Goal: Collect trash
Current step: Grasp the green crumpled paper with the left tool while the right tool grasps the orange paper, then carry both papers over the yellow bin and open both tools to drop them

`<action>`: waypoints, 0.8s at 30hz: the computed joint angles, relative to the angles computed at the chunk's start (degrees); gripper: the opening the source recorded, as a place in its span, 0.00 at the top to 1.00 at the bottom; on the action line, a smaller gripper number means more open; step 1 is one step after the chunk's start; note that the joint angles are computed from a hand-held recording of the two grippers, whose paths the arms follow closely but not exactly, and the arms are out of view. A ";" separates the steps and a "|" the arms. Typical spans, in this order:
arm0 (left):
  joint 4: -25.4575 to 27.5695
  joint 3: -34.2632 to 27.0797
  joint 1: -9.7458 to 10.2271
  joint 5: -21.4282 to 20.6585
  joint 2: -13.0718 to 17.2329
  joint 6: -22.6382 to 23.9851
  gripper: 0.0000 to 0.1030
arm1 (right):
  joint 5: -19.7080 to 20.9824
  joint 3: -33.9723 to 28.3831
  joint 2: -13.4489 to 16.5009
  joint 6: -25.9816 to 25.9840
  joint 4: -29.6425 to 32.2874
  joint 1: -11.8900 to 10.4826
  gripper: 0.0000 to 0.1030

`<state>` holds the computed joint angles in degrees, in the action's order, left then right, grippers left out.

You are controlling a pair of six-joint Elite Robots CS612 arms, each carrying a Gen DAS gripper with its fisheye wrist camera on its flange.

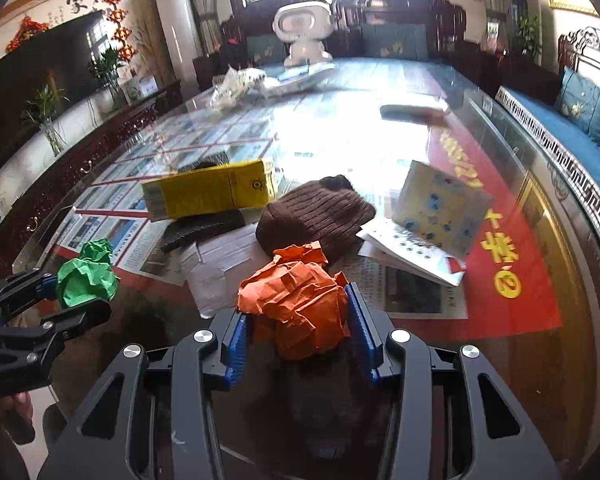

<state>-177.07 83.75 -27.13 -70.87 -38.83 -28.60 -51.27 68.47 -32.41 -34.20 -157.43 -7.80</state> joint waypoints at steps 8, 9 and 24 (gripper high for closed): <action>-3.38 4.01 -2.08 -0.50 -2.21 1.60 0.50 | 5.98 10.37 -5.65 -6.58 -1.65 -2.84 0.58; -4.22 4.94 -2.64 -0.40 -2.66 2.08 0.50 | 6.87 11.73 -6.39 -7.27 -1.61 -3.24 0.58; -9.09 15.23 -9.78 -0.60 -7.17 3.25 0.49 | 11.04 28.75 -15.97 -24.19 3.18 -9.06 0.57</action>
<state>-186.16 98.98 -36.91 -71.47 -46.00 -25.35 -40.22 97.21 -48.38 -58.39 -154.25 -16.86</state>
